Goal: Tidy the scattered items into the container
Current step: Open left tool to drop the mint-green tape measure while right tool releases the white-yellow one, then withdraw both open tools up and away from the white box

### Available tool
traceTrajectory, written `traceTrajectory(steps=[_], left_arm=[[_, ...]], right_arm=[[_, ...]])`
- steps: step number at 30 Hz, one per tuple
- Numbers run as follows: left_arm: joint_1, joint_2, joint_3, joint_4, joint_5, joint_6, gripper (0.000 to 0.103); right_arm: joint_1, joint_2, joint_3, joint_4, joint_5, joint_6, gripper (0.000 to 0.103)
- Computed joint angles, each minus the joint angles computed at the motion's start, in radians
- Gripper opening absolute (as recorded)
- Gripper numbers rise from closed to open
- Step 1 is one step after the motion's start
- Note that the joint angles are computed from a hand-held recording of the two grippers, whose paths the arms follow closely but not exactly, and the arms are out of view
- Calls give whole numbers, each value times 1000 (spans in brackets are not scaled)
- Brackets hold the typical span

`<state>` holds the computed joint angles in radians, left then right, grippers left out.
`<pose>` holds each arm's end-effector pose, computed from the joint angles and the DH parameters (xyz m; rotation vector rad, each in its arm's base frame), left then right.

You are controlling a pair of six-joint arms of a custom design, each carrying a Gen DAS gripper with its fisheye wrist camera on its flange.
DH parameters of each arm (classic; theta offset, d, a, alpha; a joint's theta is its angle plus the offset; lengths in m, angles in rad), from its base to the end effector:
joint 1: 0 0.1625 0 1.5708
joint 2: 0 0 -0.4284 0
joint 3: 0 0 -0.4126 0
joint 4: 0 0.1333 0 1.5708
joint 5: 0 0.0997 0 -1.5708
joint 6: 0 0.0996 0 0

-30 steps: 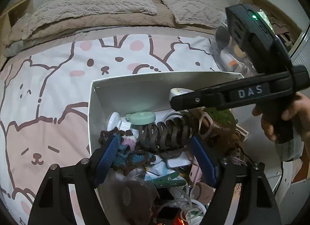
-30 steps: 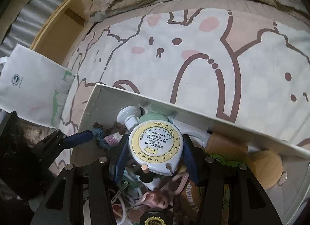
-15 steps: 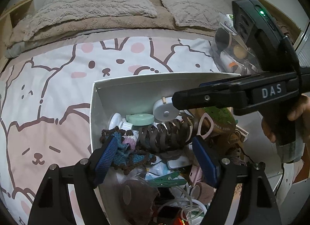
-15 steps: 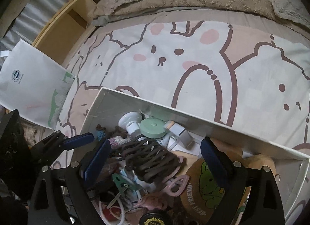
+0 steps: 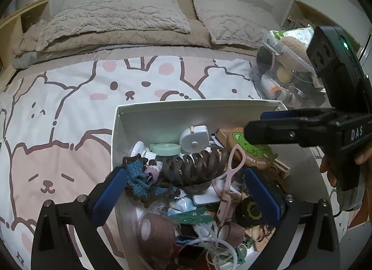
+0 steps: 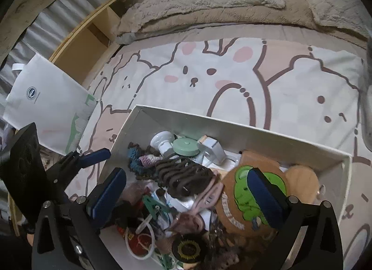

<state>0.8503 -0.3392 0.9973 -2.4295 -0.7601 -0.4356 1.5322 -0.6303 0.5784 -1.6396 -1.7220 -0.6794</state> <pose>-0.4010 -0.7682 0.0053 0.2435 2.4439 -0.7821 0.0847 -0.8729 0.3507 0.9183 -2.8103 0.0886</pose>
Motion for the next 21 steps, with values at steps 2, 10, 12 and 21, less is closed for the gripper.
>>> traceTrajectory(steps=[2, 10, 12, 21], left_arm=[[-7, -4, 9, -10, 9, 0, 103], [-38, -22, 59, -85, 33, 12, 103], [-45, -25, 69, -99, 41, 17, 103], [-87, -58, 144, -161, 87, 7, 103]], right_arm=[[-4, -41, 63, -46, 8, -21, 103], [-16, -175, 255, -183, 39, -70, 103], [-22, -201, 285, -200, 53, -71, 103], [-43, -360, 522, -449, 107, -134, 103]])
